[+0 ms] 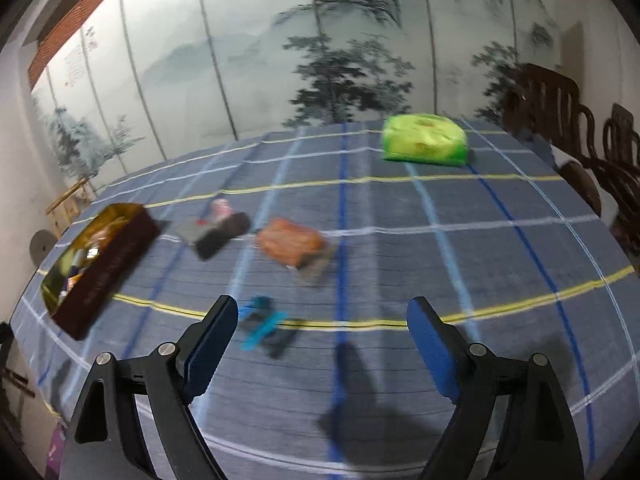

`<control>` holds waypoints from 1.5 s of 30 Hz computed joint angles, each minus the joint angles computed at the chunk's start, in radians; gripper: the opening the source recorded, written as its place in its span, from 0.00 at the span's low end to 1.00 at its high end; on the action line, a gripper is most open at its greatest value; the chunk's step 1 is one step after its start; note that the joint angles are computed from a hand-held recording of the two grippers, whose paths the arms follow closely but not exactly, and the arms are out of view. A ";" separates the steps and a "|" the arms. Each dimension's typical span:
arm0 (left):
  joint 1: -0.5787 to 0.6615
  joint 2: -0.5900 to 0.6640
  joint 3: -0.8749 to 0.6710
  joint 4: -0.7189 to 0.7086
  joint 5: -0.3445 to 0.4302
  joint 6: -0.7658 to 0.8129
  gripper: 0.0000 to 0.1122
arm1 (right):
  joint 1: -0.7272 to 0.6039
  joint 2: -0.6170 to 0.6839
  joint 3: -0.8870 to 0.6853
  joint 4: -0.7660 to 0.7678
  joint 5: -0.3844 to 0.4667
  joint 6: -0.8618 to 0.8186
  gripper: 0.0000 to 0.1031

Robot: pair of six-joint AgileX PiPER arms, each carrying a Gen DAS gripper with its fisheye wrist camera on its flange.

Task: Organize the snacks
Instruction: 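Move the left tool to the dark speckled packet and grasp it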

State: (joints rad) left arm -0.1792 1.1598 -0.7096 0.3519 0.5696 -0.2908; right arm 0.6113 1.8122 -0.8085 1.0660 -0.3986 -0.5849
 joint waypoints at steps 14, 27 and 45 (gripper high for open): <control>-0.064 0.383 -0.331 -0.357 0.027 0.223 0.80 | -0.186 0.044 0.065 -0.535 0.020 0.500 0.85; 0.001 0.890 -0.949 -0.548 0.248 -0.047 0.62 | -0.229 0.037 0.119 -0.914 -0.054 0.829 0.88; -0.023 1.179 -1.362 -0.445 0.441 -0.356 0.53 | -0.269 0.030 0.186 -1.154 -0.201 1.005 0.90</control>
State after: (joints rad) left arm -0.2019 2.3390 -2.0720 -0.0935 1.0108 -0.6465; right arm 0.3423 1.8418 -0.6222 -0.0883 -0.6001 0.4204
